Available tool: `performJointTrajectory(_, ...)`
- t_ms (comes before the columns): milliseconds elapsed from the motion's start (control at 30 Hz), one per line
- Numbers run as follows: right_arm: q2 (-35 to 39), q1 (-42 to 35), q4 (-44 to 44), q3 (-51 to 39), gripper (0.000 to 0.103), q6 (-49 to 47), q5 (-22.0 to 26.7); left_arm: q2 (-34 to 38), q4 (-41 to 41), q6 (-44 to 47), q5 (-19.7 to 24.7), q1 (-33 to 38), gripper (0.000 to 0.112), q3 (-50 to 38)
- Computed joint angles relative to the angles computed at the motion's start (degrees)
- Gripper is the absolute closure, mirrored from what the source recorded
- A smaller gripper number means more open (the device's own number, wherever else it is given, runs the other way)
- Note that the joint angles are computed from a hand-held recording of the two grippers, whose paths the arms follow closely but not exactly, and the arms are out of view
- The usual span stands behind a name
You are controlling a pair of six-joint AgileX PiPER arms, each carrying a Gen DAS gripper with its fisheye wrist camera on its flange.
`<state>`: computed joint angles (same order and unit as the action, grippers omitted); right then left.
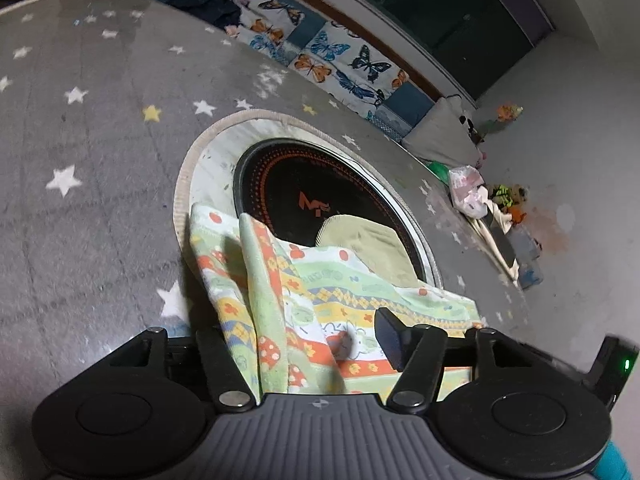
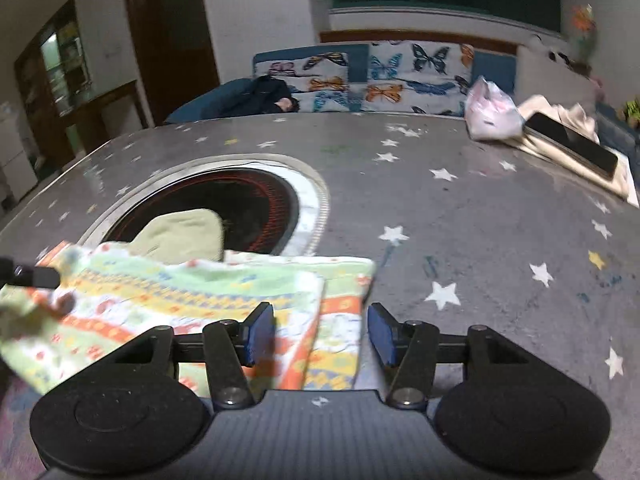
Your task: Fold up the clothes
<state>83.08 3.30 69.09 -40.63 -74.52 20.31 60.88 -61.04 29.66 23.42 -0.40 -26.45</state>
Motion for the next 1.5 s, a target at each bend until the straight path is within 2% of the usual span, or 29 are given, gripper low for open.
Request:
performJointTrajectory(100, 2.06, 0.36, 6.53, -0.42, 0.048, -5.50, 0.61, -0.06, 0.11, 0.60, -0.11, 0.00, 0.052, 0.14)
performJointTrajectory(167, 2.52, 1.05, 8.58, -0.54, 0.051, -7.32, 1.33, -0.06, 1.14, -0.03, -0.50, -0.28, 0.057, 0.11)
performJointTrajectory(267, 1.16, 2.23, 7.57, 0.40, 0.071, -6.94, 2.08, 0.19, 5.92, -3.62, -1.73, -1.67, 0.072, -0.44)
performJointTrajectory(333, 0.97, 1.44, 6.76, 0.29, 0.086, -5.41, 4.40, -0.33, 8.06, -4.88, -1.80, -2.00, 0.082, -0.71)
performJointTrajectory(500, -2.56, 0.14, 7.89, 2.01, 0.088, -5.29, 6.13, -2.38, 11.35, -6.02, -0.83, -2.12, 0.098, -1.98)
performJointTrajectory(667, -8.32, -1.13, 7.11, 3.34, 0.088, -4.90, 7.63, -2.87, 18.71, -13.16, -2.30, -7.00, 0.099, -4.71)
performJointTrajectory(800, -13.17, -2.92, 5.17, 3.87, 0.088, -3.28, 7.86, -1.65, 30.14, -25.33, -5.31, -13.99, 0.099, -7.30)
performJointTrajectory(1000, -18.93, -7.70, 0.39, 3.68, 0.088, 0.01, 9.19, 2.47, 44.24, -39.47, -7.29, -21.41, 0.099, -12.50)
performJointTrajectory(1167, -21.75, -14.19, -0.87, 3.00, 0.088, 0.18, 13.05, 6.21, 54.03, -48.76, -7.21, -26.40, 0.099, -17.64)
performJointTrajectory(1500, -21.78, -25.34, -1.68, -0.06, 0.088, -2.31, 18.19, 16.52, 62.45, -56.71, -4.05, -32.56, 0.099, -29.24)
